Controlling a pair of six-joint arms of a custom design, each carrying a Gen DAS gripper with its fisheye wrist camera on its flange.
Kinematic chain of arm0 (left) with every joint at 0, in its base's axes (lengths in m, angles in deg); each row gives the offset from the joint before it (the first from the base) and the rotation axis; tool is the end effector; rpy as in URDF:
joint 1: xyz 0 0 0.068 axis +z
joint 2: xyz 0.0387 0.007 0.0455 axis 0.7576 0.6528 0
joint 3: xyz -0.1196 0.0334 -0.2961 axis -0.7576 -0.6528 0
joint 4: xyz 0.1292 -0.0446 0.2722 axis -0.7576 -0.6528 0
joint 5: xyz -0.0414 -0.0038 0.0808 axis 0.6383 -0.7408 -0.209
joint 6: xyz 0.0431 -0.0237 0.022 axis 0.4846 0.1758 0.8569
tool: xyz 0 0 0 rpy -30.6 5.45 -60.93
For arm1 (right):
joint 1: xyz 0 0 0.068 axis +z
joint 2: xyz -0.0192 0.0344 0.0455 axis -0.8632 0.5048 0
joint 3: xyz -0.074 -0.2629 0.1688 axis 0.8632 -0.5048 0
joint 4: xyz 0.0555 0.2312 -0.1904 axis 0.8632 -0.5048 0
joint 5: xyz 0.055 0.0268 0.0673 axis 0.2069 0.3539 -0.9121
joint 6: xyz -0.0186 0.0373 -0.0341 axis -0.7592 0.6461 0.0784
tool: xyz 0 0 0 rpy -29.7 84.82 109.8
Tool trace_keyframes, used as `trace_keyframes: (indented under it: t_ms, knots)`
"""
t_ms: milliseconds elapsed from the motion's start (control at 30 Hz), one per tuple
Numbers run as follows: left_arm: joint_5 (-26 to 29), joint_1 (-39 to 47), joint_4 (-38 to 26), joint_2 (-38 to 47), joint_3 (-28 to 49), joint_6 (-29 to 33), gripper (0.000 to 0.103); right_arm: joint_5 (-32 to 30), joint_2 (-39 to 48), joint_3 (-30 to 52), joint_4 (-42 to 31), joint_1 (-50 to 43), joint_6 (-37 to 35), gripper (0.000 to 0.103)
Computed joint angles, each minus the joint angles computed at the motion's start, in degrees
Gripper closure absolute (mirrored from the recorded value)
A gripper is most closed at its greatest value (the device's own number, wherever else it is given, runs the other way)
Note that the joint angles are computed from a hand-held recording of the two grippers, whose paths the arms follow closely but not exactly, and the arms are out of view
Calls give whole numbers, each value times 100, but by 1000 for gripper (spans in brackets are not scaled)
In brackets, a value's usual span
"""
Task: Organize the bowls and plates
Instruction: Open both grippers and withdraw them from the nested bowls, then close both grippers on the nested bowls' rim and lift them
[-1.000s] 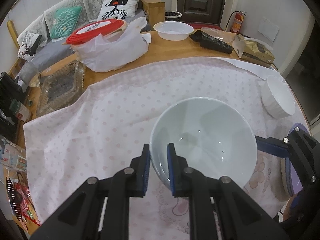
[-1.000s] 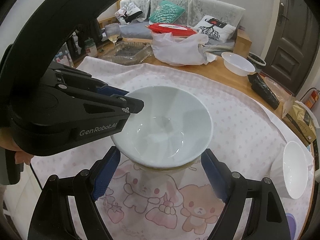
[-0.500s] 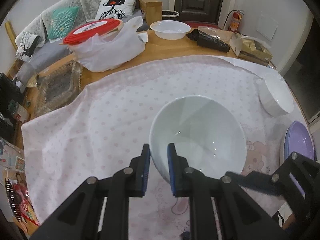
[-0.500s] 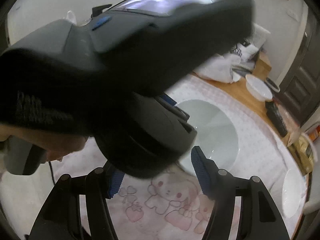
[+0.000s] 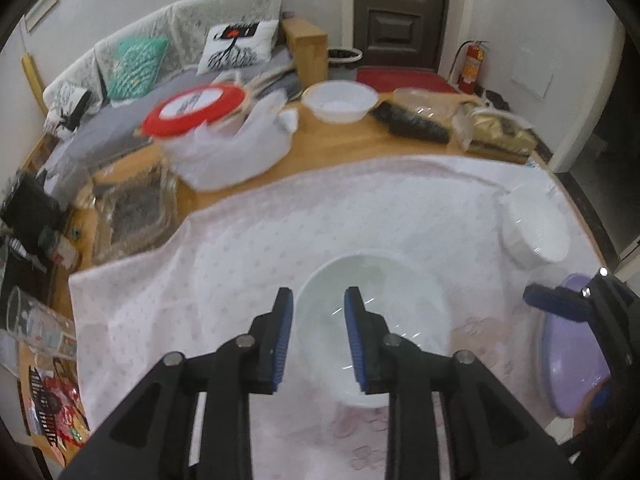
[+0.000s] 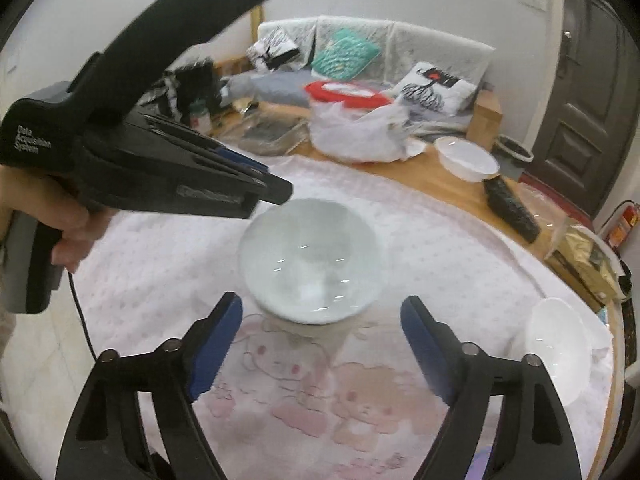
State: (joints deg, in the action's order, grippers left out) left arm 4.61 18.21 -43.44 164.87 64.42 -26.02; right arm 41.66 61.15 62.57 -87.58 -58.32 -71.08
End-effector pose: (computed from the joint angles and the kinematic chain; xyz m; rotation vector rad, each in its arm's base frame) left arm 0.2921 -0.1587 0.1636 -0.3012 2.5431 0.1344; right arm 0.3201 0.0291 0.1515 -1.2178 2.0738 0.4921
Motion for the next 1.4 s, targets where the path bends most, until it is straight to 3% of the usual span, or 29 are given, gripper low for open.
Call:
trace_keyframes:
  t_ms: [67,233,267,400,467,700,1033,1100,1333,1400]
  knots:
    - [-51,-119,-91,80,258,15,76,-169,70,187,-110,-322,-29,12]
    - [-40,-418,-234,679,1171,69,67,-491,323,662,-368,-1073,-424,7]
    - [-7,-461,-249,851,1384,90,65,-558,449,823,-478,-1257,-445,1]
    - [133,-599,-432,1609,2309,190,58,-616,969,1382,-561,-1763,-439,1]
    - [198,-645,-573,2013,2781,229,58,-428,1185,1540,-273,-1876,-267,1]
    - [594,-585,-820,3272,4146,262,57,121,2021,2275,-602,-1950,-575,1]
    - [1078,-385,-899,4433,5253,220,58,871,3013,3194,-1296,-1552,-552,1]
    - [1140,-381,-892,4557,5382,260,60,862,3205,3431,-1516,-1513,-524,2]
    - [1224,-360,-837,4744,5542,287,85,713,3571,3873,-1870,-1476,-349,4]
    - [1214,-360,-819,4754,5548,284,85,741,3606,3908,-1815,-1449,-293,6]
